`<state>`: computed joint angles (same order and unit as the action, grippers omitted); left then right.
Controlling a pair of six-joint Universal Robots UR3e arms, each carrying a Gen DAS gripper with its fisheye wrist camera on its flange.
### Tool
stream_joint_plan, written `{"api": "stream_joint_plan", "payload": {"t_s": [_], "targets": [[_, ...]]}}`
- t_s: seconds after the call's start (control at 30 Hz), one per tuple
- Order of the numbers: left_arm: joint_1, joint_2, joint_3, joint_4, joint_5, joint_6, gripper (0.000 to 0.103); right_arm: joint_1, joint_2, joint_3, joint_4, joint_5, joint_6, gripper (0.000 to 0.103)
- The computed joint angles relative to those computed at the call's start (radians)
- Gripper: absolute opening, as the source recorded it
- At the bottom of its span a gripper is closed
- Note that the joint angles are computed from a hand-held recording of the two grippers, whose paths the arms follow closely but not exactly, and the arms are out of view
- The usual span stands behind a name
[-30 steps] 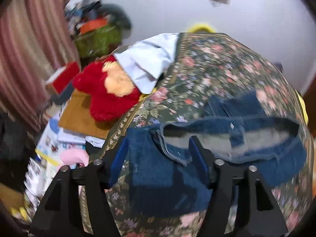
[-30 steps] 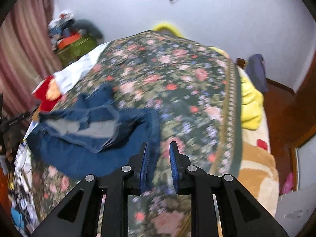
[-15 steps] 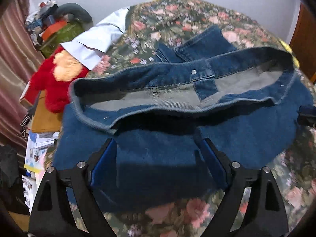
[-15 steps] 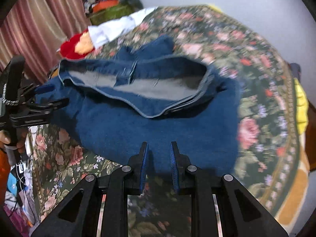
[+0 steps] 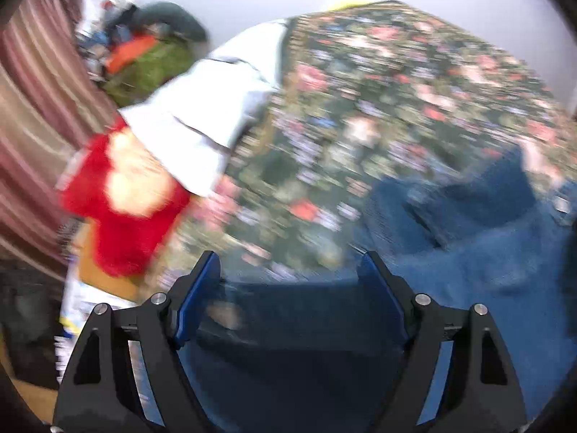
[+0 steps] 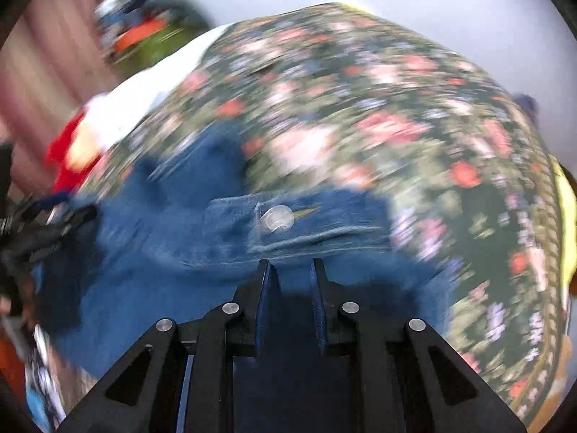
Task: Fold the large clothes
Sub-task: 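Lay the folded hem on the jacket and open both tools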
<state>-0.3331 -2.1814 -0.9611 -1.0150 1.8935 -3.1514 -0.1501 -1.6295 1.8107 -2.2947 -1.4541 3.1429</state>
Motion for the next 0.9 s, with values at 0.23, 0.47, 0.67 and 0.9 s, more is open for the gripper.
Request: {"api": "stream_joint_plan", "payload": {"t_s": [0.23,0.47,0.67,0.9], "targets": [[0.09,0.248,-0.172,0.039,-0.127,0.066,0.082,-0.12,-0.135,-0.006,0.091,0.201,0.016,0.017],[0.163,0.561,-0.481,0.003,-0.297,0.167,0.09,0.092,-0.193,-0.05,0.194,0.105,-0.046,0.017],[0.154,0.649,-0.746,0.085,-0.261,0.19,0.093,0.355,-0.099,-0.017,0.158,-0.053,0.007,0.017],[0.325,0.72,-1.007,0.233,-0.308,0.253,0.101,0.43,-0.034,0.144,0.008,-0.2,-0.039,0.017]]}}
